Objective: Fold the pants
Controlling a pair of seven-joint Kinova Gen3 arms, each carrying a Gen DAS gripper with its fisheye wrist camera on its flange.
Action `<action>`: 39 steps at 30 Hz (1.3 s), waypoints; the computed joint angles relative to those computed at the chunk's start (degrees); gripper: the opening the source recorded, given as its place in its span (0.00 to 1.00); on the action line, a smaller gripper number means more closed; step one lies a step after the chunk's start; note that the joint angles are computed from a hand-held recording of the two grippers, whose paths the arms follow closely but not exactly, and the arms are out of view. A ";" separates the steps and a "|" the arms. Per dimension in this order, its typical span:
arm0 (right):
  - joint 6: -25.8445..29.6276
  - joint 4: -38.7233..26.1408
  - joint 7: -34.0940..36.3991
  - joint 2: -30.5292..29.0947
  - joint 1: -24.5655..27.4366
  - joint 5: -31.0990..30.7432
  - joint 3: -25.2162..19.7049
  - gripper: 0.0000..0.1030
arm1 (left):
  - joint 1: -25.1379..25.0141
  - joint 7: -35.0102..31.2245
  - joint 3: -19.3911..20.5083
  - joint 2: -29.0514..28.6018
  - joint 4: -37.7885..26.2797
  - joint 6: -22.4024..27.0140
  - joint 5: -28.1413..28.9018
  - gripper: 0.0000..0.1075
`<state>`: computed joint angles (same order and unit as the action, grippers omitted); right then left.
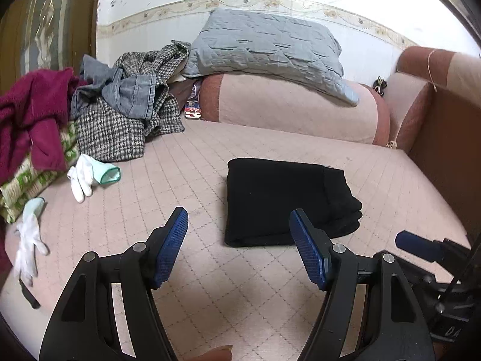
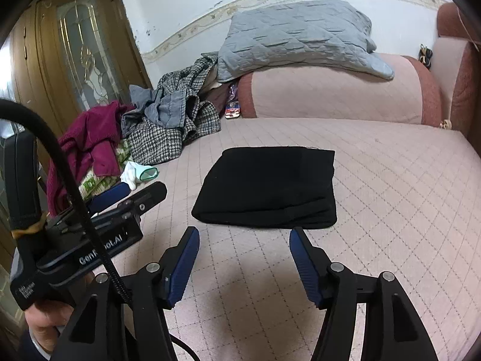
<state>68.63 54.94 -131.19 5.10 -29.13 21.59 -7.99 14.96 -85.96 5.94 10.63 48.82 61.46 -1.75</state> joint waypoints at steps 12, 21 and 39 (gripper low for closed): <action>-0.03 0.20 -0.13 -0.17 0.34 -0.91 0.01 0.60 | 1.25 -0.12 0.10 -0.28 0.90 -0.62 -2.22 0.66; -0.62 0.78 -0.24 -0.48 0.87 -1.29 -0.05 0.60 | 1.78 -0.20 0.08 -0.11 0.87 -0.41 -2.99 0.66; 0.96 -0.62 1.42 0.42 1.49 -3.04 0.55 0.61 | 2.84 0.66 -0.11 1.17 -0.95 1.57 -4.05 0.66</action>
<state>69.59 54.32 -129.78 5.52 -27.64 18.55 -7.44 17.79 -85.29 5.83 11.80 47.87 63.03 -5.80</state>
